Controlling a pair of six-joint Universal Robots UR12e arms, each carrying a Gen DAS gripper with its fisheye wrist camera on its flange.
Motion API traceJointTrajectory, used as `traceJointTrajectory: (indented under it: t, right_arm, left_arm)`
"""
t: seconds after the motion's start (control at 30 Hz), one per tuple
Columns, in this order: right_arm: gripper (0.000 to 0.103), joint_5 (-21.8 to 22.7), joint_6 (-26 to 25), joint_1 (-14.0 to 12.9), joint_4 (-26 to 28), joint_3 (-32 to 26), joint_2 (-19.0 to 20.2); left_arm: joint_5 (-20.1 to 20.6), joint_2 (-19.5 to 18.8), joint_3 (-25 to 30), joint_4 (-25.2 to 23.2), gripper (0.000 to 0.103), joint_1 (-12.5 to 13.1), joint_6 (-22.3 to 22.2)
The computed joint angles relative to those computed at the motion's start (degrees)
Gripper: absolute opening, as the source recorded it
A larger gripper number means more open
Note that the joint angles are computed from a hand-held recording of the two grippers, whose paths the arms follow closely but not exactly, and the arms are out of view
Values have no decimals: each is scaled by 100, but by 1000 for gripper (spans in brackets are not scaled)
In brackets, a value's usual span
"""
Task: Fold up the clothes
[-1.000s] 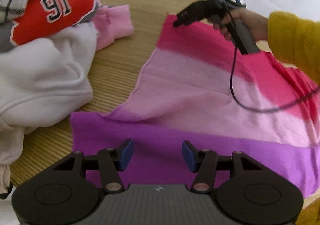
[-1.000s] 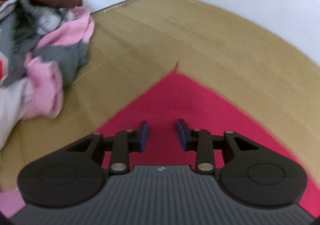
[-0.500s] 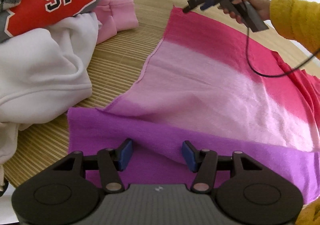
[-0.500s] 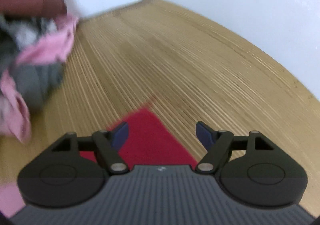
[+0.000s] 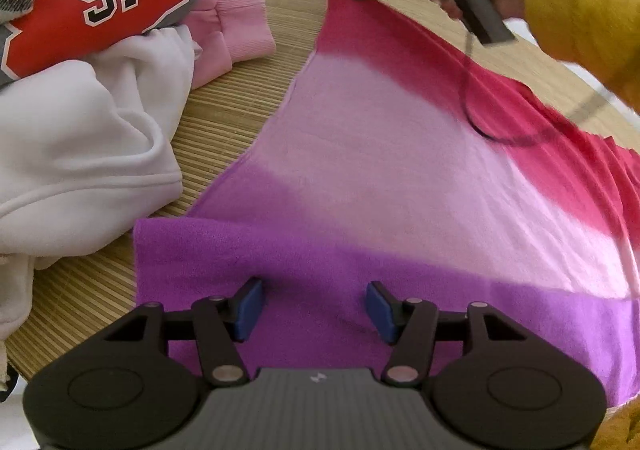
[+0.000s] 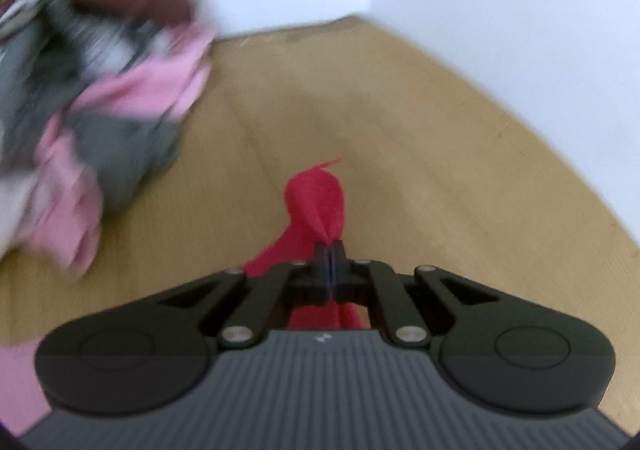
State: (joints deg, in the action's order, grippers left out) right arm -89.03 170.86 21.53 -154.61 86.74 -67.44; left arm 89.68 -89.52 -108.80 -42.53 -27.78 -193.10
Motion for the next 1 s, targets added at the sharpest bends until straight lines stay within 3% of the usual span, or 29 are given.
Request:
traceJointTrajectory:
  t: [0.23, 0.37, 0.5, 0.57, 0.63, 0.73, 0.83, 0.9, 1.0]
  right_arm:
    - [5, -997, 17, 86, -229, -620, 620]
    - [5, -1887, 129, 185, -321, -794, 886]
    - [9, -1949, 515, 167, -75, -803, 821]
    - [23, -1927, 501, 191, -201, -592, 616]
    - [33, -1804, 376, 197, -499, -124, 214]
    - [41, -955, -13, 92, -364, 818, -718]
    - [41, -40, -400, -57, 510, 1805, -1885]
    - [41, 155, -412, -91, 1264, 2285, -2583]
    - [41, 220, 73, 74, 2039, 2894, -3512]
  left_arm:
    - [152, 1, 34, -112, 62, -50, 146]
    - [305, 87, -14, -251, 64, -92, 348]
    - [372, 134, -17, -355, 65, -75, 304]
    - [325, 138, -4, -369, 64, -38, 280]
    - [250, 159, -32, -302, 64, 12, 321]
    - [227, 197, -101, -230, 65, 42, 504]
    - [246, 235, -137, -236, 65, 24, 859]
    - [196, 265, -166, -229, 65, 28, 1054]
    - [54, 313, -195, -256, 66, 75, 1304]
